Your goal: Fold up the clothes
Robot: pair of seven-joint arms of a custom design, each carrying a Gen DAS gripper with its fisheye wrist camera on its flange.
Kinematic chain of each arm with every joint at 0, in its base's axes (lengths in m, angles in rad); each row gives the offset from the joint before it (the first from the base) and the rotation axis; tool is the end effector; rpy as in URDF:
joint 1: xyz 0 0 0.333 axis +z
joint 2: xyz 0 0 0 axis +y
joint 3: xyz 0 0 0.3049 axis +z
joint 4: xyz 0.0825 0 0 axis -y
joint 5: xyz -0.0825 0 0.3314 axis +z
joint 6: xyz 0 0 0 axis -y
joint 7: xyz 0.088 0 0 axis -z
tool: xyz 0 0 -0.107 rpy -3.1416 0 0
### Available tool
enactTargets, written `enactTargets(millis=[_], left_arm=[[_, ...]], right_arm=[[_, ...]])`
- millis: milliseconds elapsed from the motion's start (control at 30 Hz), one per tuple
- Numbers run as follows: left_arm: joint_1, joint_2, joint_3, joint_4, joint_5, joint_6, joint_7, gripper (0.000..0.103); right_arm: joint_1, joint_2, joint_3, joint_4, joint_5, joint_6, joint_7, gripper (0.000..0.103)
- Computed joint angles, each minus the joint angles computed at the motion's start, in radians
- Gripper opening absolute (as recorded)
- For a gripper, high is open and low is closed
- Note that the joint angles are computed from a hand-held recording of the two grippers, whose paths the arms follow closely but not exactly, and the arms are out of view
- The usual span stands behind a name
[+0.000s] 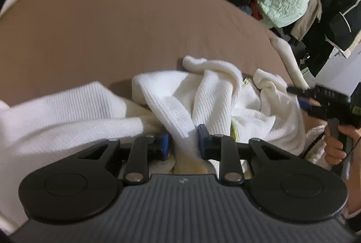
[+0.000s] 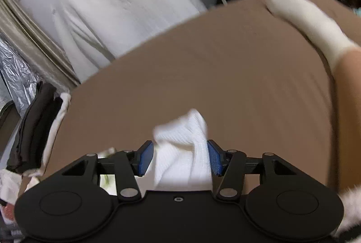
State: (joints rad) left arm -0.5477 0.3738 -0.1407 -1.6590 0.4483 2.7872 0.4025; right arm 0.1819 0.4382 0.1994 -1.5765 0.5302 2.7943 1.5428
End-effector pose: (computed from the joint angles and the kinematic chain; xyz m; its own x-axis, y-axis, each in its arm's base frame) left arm 0.5037 -0.4211 0.4941 -0.0106 -0.8977 0.4404 -0.7856 -0.2650 -0.5592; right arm 0.6419 0.2045 0.4889 0.1139 -0.8504 -0.5136 -0.7918 0.2345 -0.5639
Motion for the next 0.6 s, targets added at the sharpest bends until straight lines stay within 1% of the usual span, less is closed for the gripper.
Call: enactTargets(millis=[67, 100, 133, 167, 200, 233, 267, 300, 333, 367, 400, 433, 467, 500, 533, 567, 600], left_arm=[[-0.02, -0.002, 0.022, 0.005, 0.044, 0.005, -0.021, 0.025], [-0.027, 0.0, 0.031, 0.007, 0.064, 0.013, -0.034, 0.028], [-0.029, 0.001, 0.035, 0.003, 0.077, 0.03, -0.048, 0.034], [-0.035, 0.006, 0.042, 0.004, 0.088, 0.043, -0.067, 0.036], [-0.04, 0.012, 0.049, 0.008, 0.1, 0.052, -0.084, 0.036], [-0.046, 0.019, 0.055, 0.014, 0.112, 0.051, -0.092, 0.033], [-0.053, 0.02, 0.06, 0.013, 0.129, 0.052, -0.098, 0.013], [-0.056, 0.02, 0.06, 0.017, 0.142, 0.053, -0.095, 0.009], [-0.073, 0.017, 0.074, 0.025, 0.175, 0.046, -0.104, 0.008], [-0.108, 0.007, 0.106, 0.036, 0.241, 0.017, -0.141, 0.008], [-0.134, -0.003, 0.124, 0.048, 0.309, -0.016, -0.176, 0.007], [-0.154, -0.016, 0.138, 0.053, 0.373, -0.045, -0.213, 0.007], [-0.168, -0.041, 0.151, 0.038, 0.434, -0.054, -0.272, 0.007], [-0.173, -0.064, 0.159, 0.022, 0.484, -0.05, -0.33, 0.007], [-0.171, -0.087, 0.161, 0.001, 0.522, -0.042, -0.381, 0.007], [-0.168, -0.108, 0.162, -0.016, 0.557, -0.037, -0.429, 0.007], [-0.163, -0.122, 0.157, -0.028, 0.582, -0.041, -0.464, 0.007]], right_arm=[[-0.03, -0.045, 0.017, -0.068, 0.052, -0.001, -0.016, 0.062], [-0.056, -0.059, 0.044, -0.09, 0.117, -0.006, -0.04, 0.062], [-0.079, -0.06, 0.068, -0.093, 0.182, -0.035, -0.07, 0.067], [-0.093, -0.058, 0.08, -0.089, 0.235, -0.077, -0.093, 0.073], [-0.083, -0.05, 0.066, -0.076, 0.232, -0.127, -0.075, 0.074], [-0.055, -0.046, 0.038, -0.07, 0.196, -0.156, -0.042, 0.074], [-0.023, -0.046, 0.013, -0.074, 0.154, -0.155, -0.02, 0.074], [0.004, -0.05, -0.002, -0.087, 0.123, -0.127, -0.012, 0.073], [0.021, -0.057, -0.004, -0.109, 0.11, -0.074, -0.031, 0.061], [0.031, -0.062, 0.0, -0.124, 0.098, -0.031, -0.062, 0.022], [0.047, -0.074, -0.004, -0.145, 0.077, 0.029, -0.078, 0.008], [0.069, -0.087, -0.015, -0.169, 0.046, 0.104, -0.08, 0.009], [0.089, -0.098, -0.027, -0.192, 0.006, 0.178, -0.073, 0.009], [0.08, -0.111, -0.004, -0.217, 0.0, 0.247, -0.102, 0.009], [0.041, -0.123, 0.054, -0.241, 0.023, 0.313, -0.162, 0.009], [-0.014, -0.131, 0.132, -0.26, 0.05, 0.379, -0.231, 0.009], [-0.06, -0.134, 0.189, -0.267, 0.06, 0.397, -0.268, 0.009]])
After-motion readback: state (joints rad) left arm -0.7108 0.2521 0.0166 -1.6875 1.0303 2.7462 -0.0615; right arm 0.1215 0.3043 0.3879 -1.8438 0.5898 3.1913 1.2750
